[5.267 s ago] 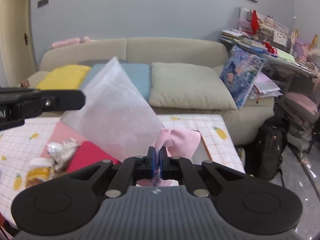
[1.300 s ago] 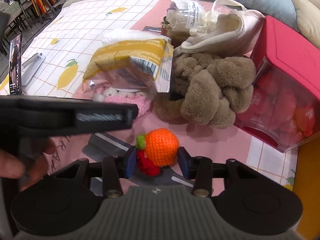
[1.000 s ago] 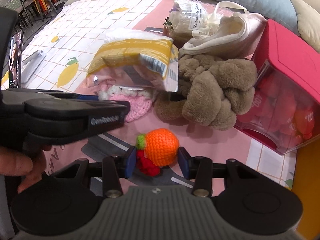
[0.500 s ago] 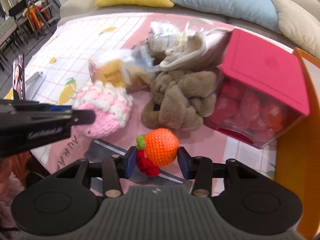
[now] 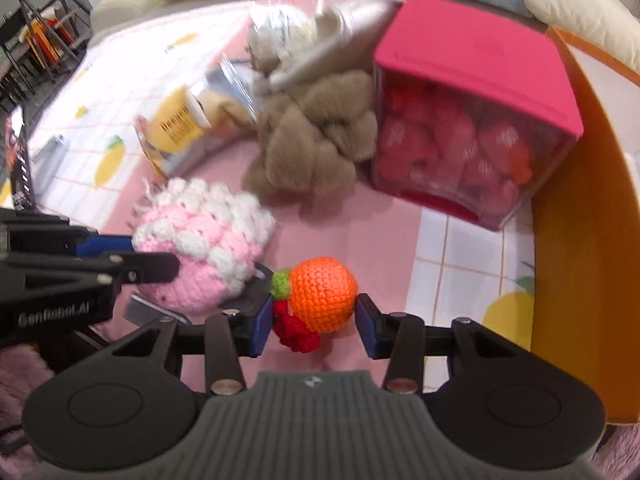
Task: Organize soft objects
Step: 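Grasp the orange crocheted fruit with the right gripper while the left grasps the pink-white pouch, then carry both crocheted items into the white box and open both grippers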
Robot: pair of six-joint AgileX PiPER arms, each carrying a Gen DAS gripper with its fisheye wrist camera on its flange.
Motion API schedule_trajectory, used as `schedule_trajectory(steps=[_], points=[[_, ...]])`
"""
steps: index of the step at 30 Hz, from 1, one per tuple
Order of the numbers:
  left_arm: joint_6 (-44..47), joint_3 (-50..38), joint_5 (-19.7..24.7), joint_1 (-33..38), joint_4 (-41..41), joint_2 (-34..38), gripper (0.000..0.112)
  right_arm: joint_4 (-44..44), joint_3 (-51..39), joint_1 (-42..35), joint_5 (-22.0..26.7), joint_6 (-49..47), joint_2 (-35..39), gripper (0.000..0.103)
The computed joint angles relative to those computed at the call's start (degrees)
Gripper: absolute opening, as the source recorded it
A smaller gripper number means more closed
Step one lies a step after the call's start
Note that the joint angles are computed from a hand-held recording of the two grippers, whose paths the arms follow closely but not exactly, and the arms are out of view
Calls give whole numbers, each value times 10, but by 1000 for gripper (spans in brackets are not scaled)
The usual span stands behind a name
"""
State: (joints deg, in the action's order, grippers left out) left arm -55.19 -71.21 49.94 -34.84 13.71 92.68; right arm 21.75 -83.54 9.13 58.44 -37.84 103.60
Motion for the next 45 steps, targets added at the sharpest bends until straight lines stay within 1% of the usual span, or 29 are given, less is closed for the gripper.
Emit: schedule_trajectory(steps=[2,3,4,5,7,9,11,13,15,16,17,18,20,21,23,24,26,28,31,36,41,45], points=[[11,-3,4,10,-21,10,36,-3,16,-2,-12,-12,-3,44],[11,-6,6,12,-26,15,37,-1,20,-3,-15,-17,-2,44],[4,-8,8,13,-25,19,45,0,21,-3,-16,-20,-2,44],[-6,-8,5,13,-22,22,56,1,25,-3,-17,-21,-3,44],[-30,-8,1,11,-10,25,74,0,31,-1,-22,-24,-4,44],[-37,-5,-10,14,-9,24,76,0,29,0,-19,-28,-4,44],[-48,-1,-28,15,-6,23,81,1,27,0,-15,-30,-2,44],[-47,-16,-23,19,-8,36,82,0,34,2,-18,-30,-7,44],[-42,-21,-29,21,-13,47,81,1,32,2,-19,-29,-3,44],[-42,-20,-37,21,-14,49,76,2,35,1,-20,-31,-5,44],[-41,-19,-41,20,-13,51,68,2,35,1,-20,-31,-4,44],[-38,-20,-42,18,-10,56,64,2,35,2,-20,-31,-4,44],[-34,-30,-29,10,4,64,57,2,34,2,-19,-29,-3,44],[-34,-32,-24,5,11,65,55,2,33,1,-18,-30,-2,44],[-31,-40,-13,0,18,69,46,4,34,1,-20,-30,-2,44],[-30,-43,-10,-1,19,70,44,4,35,1,-21,-31,-2,44],[-32,-44,-9,-3,25,69,37,5,36,1,-22,-32,-2,44],[-37,-39,-13,-7,33,61,33,10,35,-2,-19,-34,-3,44],[-40,-40,-4,-16,47,45,30,15,31,-9,-12,-34,-8,43],[-36,-62,32,-33,61,15,29,33,12,-33,9,-48,-25,44],[-27,-110,58,-50,79,0,29,58,-17,-69,31,-62,-46,44],[-6,-163,59,-55,79,11,29,66,-49,-97,46,-64,-57,44]])
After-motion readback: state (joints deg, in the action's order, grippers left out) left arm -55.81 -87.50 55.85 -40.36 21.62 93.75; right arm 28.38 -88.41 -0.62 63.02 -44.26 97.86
